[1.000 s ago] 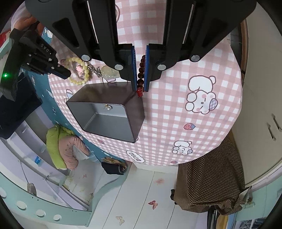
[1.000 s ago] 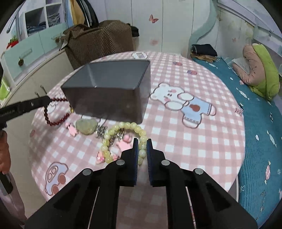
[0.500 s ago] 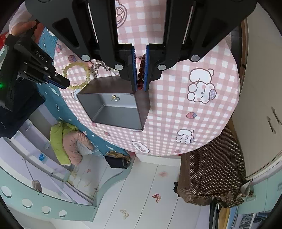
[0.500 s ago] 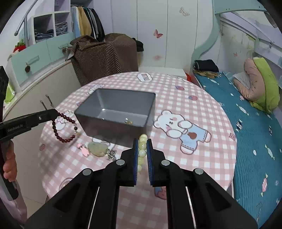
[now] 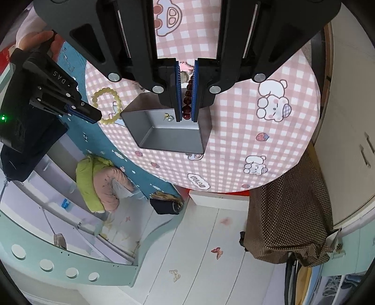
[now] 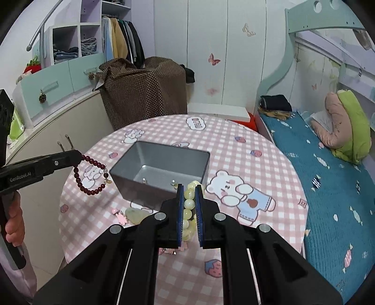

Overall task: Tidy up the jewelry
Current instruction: 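Carry both bracelets over the grey tin and lower them inside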

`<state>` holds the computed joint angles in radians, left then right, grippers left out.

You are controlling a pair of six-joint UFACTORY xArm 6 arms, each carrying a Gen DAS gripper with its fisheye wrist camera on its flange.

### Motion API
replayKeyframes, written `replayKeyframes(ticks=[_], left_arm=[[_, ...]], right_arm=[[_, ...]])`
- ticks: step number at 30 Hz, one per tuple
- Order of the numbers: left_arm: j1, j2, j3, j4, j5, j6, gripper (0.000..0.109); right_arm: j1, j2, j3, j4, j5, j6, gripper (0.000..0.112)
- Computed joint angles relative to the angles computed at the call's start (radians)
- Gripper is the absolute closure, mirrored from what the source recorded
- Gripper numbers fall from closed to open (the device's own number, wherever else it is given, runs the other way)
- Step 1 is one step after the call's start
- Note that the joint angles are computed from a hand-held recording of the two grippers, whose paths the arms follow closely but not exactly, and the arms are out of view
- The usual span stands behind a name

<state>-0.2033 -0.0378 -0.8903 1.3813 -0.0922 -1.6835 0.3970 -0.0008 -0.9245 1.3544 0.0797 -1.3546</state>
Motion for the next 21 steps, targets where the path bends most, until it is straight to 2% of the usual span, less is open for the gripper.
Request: replayKeyframes(ticks=[9,15,21], left_arm=[[-0.003,0.011,-0.047,0.007,-0.013,0.001,0.101],[-0.006,0.033,-0.092,-0.045,-0.017,0.060,0.101],[-0.017,0.074,-0.117,-0.243,-0.025,0.249,0.101]], right_arm=[[0.002,-0.015,-0.039,0.081,0.014,-0.087,0.103],[0.000,0.000,-0.085,0.087,0.034,-0.102,0.103],[-0.010,0.054,-0.146,0.040,0.068,-0.049,0.103]])
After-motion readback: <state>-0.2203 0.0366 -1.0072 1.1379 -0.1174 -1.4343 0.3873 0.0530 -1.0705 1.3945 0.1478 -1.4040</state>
